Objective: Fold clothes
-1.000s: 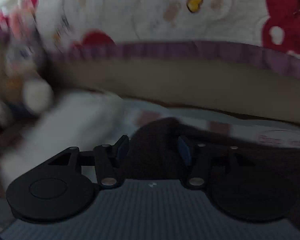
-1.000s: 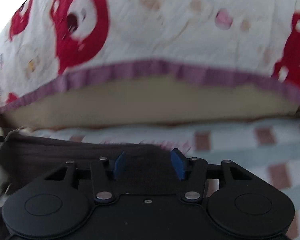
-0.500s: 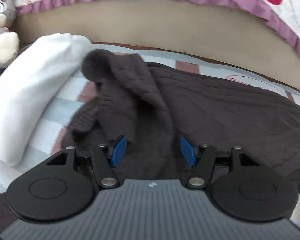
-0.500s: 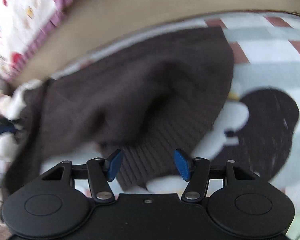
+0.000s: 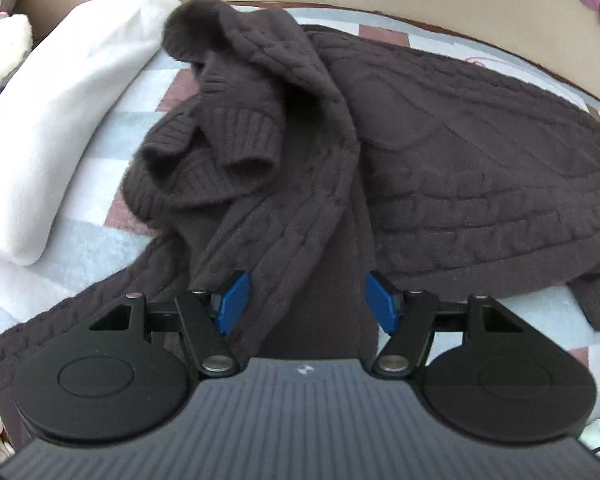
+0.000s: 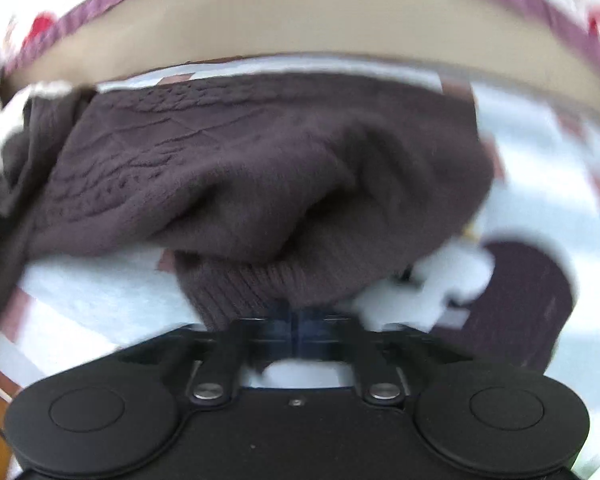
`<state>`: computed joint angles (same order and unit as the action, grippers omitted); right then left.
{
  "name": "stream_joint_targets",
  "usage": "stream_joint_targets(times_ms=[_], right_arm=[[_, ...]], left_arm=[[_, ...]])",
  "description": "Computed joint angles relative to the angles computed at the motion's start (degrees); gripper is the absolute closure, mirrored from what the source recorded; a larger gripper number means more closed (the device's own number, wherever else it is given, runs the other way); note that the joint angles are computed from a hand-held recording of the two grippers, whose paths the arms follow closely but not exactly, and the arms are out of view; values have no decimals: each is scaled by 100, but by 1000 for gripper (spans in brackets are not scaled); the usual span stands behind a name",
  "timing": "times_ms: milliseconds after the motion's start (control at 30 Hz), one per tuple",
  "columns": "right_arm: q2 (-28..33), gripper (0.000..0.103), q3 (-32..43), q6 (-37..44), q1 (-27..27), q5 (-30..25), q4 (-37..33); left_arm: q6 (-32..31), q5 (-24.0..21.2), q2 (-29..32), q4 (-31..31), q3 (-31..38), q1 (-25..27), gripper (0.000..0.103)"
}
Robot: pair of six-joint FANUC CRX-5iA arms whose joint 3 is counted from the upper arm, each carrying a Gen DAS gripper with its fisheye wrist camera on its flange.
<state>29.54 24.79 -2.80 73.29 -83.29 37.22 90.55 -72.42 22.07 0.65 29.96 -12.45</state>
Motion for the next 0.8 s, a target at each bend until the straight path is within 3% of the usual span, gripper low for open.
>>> stream_joint_targets(times_ms=[133, 200, 267, 300, 367, 433, 500, 633, 700, 800], right_arm=[[190, 101, 427, 376, 168, -1419, 453], [146, 101, 434, 315, 191, -1789, 246], [52, 100, 393, -20, 175, -1848, -195], [144, 100, 552, -193, 155, -2055, -388], [449, 85, 1099, -453, 115, -2553, -566], [486, 74, 1291, -558, 121, -2383, -398], [531, 73, 1488, -662, 126, -2209, -228], [743, 54, 1987, 285, 79, -865, 116], [798, 54, 2179, 783, 12, -84, -97], [1210, 54, 2950, 1784, -109, 464, -676]], left_arm=[[-110, 377, -309, -68, -231, 171, 38], [-197, 631, -449, -355, -325, 253, 36], [0, 465, -428, -831, -155, 293, 36], [24, 453, -458, -786, -211, 397, 35], [47, 567, -576, -417, -516, 689, 31], [70, 646, -663, -56, -785, 965, 30], [138, 650, -681, 258, -957, 1161, 31], [-288, 735, -744, 1193, -1301, 1379, 30], [-766, 764, -722, 1748, -1443, 1388, 30], [-1577, 834, -726, 2264, -1593, 1236, 21]])
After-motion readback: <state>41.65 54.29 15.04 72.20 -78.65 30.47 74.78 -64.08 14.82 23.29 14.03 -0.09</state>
